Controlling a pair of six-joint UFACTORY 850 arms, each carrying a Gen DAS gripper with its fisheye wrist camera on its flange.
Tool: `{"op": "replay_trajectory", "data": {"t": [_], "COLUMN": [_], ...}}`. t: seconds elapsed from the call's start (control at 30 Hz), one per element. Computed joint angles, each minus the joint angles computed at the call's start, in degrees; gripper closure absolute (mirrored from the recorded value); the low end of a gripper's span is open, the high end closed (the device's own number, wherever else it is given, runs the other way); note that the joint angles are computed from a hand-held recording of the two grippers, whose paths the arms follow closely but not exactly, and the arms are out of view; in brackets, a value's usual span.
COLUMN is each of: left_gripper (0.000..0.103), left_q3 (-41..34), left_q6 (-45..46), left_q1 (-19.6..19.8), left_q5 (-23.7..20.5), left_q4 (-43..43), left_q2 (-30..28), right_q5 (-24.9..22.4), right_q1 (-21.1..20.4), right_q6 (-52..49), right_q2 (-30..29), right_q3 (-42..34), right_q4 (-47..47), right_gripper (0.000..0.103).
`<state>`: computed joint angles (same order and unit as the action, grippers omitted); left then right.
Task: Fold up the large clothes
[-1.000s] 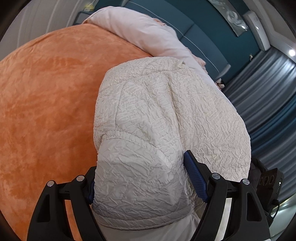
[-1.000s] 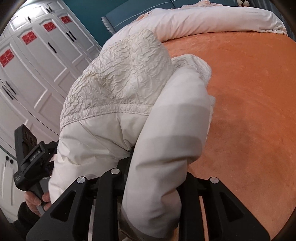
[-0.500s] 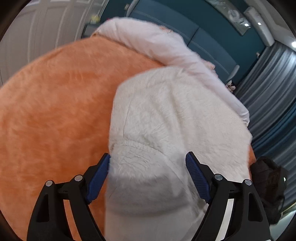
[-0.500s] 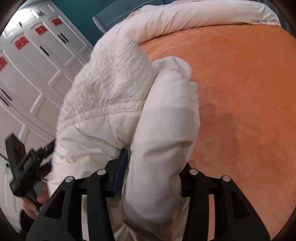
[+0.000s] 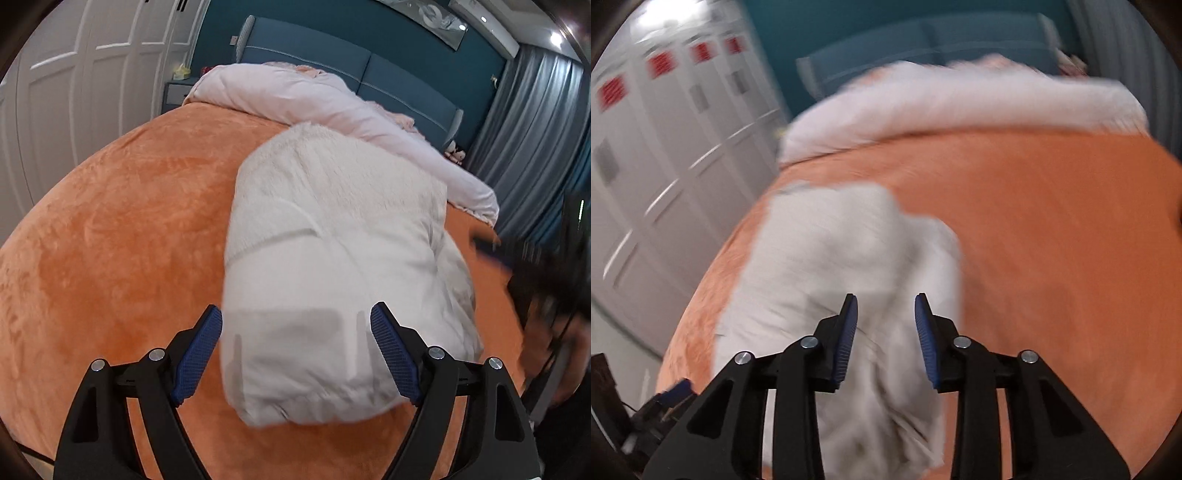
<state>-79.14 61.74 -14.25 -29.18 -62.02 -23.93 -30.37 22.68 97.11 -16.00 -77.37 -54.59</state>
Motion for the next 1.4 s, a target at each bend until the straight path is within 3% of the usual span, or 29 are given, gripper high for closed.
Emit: {"op": "replay_trajectory", "data": {"t": [0.1,0.17,0.3,0.43,0.53,0.6,0.67,0.77,0.83,0.87,0.97,1.13,1.23,1.3,1.4], "left_gripper": [0.021,0.014,0.006,0.005,0.005,0.005,0.005,0.005,0.005,0.005,0.007,0.009,0.008,0.007,0.009], "left_q3": [-0.34,-0.39,-1.38,-4.01,-5.52,-6.94,-7.69,-7.01,-6.54,-6.09,-3.42,-1.41,-0.86,-0.41,1.32], "left_q6": [-11.07,-14.25,-16.82,-13.46,-13.18,-12.9,-12.72,-13.59,-17.88,-19.89,-21.89,-29.46,-36.97,-41.21,-40.69], "left_q1": [-1.58,-1.9,-1.85,-1.73,-2.34,-2.0,-1.89,-2.6,-2.93,-3.12,-3.42,-3.95,-4.59,-4.91,-4.77], "left_q5": [3.59,5.93,8.38,5.8,5.54,3.0,2.0,4.18,5.48,6.18,9.36,11.57,12.52,12.9,12.72], "left_q4": [9.88,11.41,13.2,9.93,10.17,8.65,7.95,9.67,14.29,16.78,21.32,28.64,36.02,40.47,39.67], "left_q2": [-1.19,-1.92,-3.78,-6.45,-8.2,-9.84,-10.69,-10.13,-9.1,-8.32,-5.26,-3.19,-3.01,-2.72,-0.55], "right_q5": [0.55,-0.87,-2.12,-2.99,0.19,1.72,2.24,2.64,-0.11,0.16,3.17,3.94,1.73,-0.74,-4.47], "right_q1": [-1.28,-2.66,-5.21,-5.31,-5.48,-5.92,-6.28,-6.67,-6.34,-5.84,-3.05,2.3,3.7,4.94,6.66], "right_q6": [-10.95,-16.77,-14.42,-10.5,-2.22,-0.77,-0.9,-4.62,-8.68,-7.95,-5.05,-12.59,-21.51,-20.87,-20.3], "right_q2": [-5.57,-10.54,-15.19,-18.05,-17.2,-17.47,-18.0,-18.34,-17.4,-15.31,-7.82,-2.42,-5.88,-7.3,-6.19], "right_q3": [-8.47,-14.43,-16.59,-15.26,-11.77,-11.16,-11.13,-12.19,-13.5,-12.4,-6.47,-1.09,-1.62,-1.8,-2.31], "right_q4": [2.74,5.64,7.34,5.26,-0.41,-1.31,-1.27,2.4,6.45,6.29,2.73,11.33,20.89,19.61,19.06], "right_gripper": [0.087,0.089,0.093,0.095,0.096,0.097,0.097,0.097,0.096,0.09,0.091,0.09,0.091,0.093,0.091]}}
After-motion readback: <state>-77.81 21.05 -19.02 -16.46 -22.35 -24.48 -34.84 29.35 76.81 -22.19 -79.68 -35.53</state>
